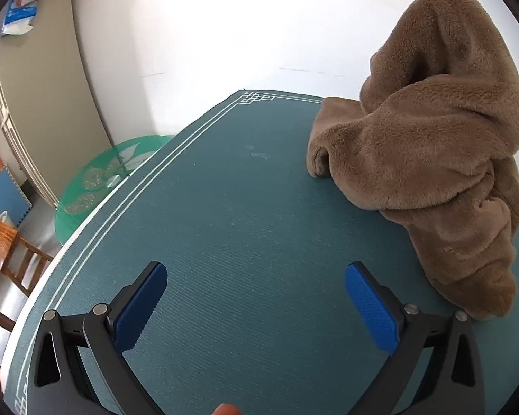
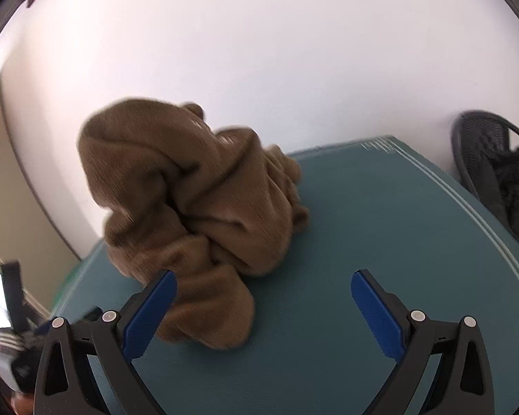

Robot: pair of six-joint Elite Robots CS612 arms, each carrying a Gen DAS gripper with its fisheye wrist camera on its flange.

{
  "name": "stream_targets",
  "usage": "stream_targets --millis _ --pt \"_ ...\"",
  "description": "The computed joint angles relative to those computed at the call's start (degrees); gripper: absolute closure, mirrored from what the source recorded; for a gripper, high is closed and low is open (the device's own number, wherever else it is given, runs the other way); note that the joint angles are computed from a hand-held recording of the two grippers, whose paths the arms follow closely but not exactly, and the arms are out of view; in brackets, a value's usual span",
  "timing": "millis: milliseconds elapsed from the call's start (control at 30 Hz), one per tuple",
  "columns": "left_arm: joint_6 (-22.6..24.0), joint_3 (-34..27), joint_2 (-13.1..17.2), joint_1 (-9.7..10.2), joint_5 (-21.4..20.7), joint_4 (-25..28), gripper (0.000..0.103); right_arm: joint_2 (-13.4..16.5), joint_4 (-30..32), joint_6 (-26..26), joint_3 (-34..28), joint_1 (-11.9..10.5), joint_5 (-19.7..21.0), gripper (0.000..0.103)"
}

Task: Fold clothes
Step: 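Reach the right gripper toward the crumpled brown fleece sweatshirt, then close the right gripper on the sweatshirt and lift it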

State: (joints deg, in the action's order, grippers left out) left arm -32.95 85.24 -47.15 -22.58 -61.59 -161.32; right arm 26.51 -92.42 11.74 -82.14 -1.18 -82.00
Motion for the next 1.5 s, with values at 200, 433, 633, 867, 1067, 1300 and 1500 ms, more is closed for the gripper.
stream_targets --millis 200,433,633,867,1067,1300,1500 --pt "-1.93 3.06 -1.47 0.32 -5.56 -2.93 0.000 -4.82 -7.42 -5.53 6.96 0.85 3.84 0.000" --pt "-6.50 2.43 -1.67 1.71 -7.79 0.92 0.000 -9.55 -10.59 -11.08 16.11 2.39 7.56 0.000" --pt "-7.13 0.86 -0.89 1.59 -5.28 3.26 0.000 -11.90 -9.01 -13.07 21.01 3.23 8.90 0.000" --pt "-6.87 1.01 -0.74 1.47 -4.70 3.17 0.000 -11.53 -0.94 -14.67 19.48 3.24 8.28 0.039" --pt "-6.17 -0.09 -0.17 1.82 -6.92 5.46 0.000 -8.22 2.82 -15.97 11.74 3.30 4.83 0.066" --pt "-5.53 -1.43 0.57 1.73 -5.93 7.25 0.000 -6.90 2.78 -15.46 9.15 2.99 4.89 0.074" --pt "-5.73 -1.36 0.66 1.81 -6.29 6.71 0.000 -4.86 1.83 -13.16 5.76 1.74 8.21 0.077"
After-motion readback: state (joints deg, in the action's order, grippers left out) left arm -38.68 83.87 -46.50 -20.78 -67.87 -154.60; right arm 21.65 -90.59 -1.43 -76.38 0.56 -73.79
